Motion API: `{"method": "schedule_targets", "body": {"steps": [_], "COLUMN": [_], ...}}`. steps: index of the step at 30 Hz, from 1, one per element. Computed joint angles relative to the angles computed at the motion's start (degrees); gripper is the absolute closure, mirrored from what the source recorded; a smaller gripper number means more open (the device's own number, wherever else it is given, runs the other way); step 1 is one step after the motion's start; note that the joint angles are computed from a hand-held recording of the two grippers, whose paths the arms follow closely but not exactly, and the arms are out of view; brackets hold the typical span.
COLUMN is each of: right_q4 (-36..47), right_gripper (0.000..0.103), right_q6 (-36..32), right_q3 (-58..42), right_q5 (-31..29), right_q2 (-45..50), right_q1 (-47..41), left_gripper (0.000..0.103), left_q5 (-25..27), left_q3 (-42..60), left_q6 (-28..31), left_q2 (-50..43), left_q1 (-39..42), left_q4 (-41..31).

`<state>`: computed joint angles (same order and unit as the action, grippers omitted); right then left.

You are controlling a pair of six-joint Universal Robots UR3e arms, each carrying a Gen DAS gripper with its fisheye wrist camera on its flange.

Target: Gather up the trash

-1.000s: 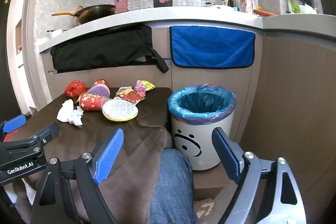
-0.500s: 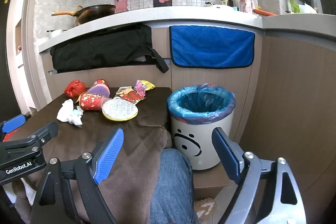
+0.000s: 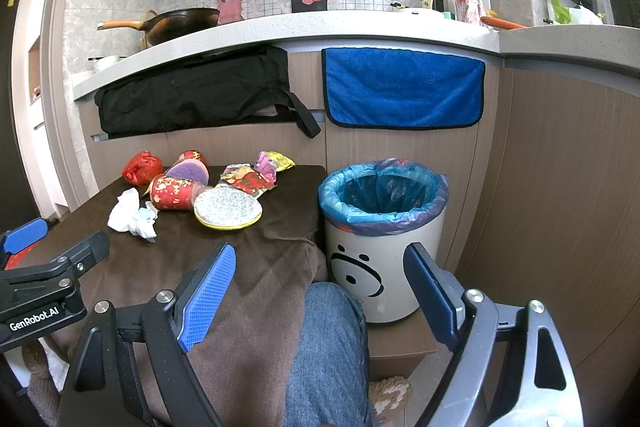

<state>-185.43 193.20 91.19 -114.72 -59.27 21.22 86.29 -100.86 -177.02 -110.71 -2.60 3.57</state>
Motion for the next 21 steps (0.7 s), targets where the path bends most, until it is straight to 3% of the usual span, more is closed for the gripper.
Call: {"method": "schedule_targets", "body": {"steps": [21], "right_q4": [0.2], "right_gripper": [0.019], "right_q6": [0.1], "right_q3": [0.6], "right_q5": [0.0], "right_q2": [-0.7], "right_q1": [-0.2], "left_gripper": [0.001], "left_q5": [0.0], "left_q3": [-0.1], "left_q6": [-0.1], "left_q2": [0.1], "left_q1": [0.0], "left_q4": [0.0]}}
